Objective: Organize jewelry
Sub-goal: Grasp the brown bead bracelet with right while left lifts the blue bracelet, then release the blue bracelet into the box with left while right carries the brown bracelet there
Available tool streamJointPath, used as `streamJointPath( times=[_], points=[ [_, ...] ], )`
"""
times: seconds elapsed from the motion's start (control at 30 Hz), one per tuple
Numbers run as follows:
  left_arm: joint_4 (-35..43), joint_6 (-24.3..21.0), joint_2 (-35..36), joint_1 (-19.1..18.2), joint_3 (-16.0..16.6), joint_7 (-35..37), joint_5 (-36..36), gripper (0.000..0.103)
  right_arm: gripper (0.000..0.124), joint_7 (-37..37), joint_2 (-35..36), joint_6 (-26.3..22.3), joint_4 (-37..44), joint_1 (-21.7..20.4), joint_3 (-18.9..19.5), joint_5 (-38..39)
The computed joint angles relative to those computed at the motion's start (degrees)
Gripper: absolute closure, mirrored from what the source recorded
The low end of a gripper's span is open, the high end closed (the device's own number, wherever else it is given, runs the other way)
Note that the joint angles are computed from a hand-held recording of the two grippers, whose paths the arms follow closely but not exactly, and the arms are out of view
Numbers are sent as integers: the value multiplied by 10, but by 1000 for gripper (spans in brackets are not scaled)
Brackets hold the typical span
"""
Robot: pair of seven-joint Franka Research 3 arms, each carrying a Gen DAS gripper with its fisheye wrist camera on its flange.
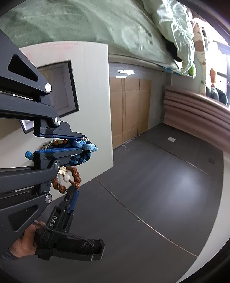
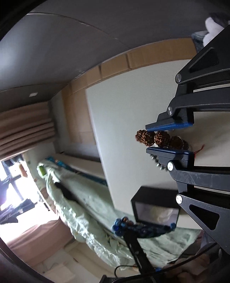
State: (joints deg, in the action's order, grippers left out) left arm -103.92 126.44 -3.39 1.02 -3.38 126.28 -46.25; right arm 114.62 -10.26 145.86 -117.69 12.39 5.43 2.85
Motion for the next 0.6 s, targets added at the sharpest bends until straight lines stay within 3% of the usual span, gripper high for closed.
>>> streamJointPath(
  times=[0.33, 0.5, 0.6],
  points=[
    [-11, 3, -15, 9, 17, 8, -27, 94, 105, 15, 14, -15, 68, 8, 19, -72],
    [-8, -1, -15, 15, 22, 12, -43, 94, 105, 23, 16, -3, 99, 16, 22, -96],
    [-9, -4, -17, 20, 25, 16, -51, 94, 105, 12, 11, 35, 98, 24, 17, -67]
  ],
)
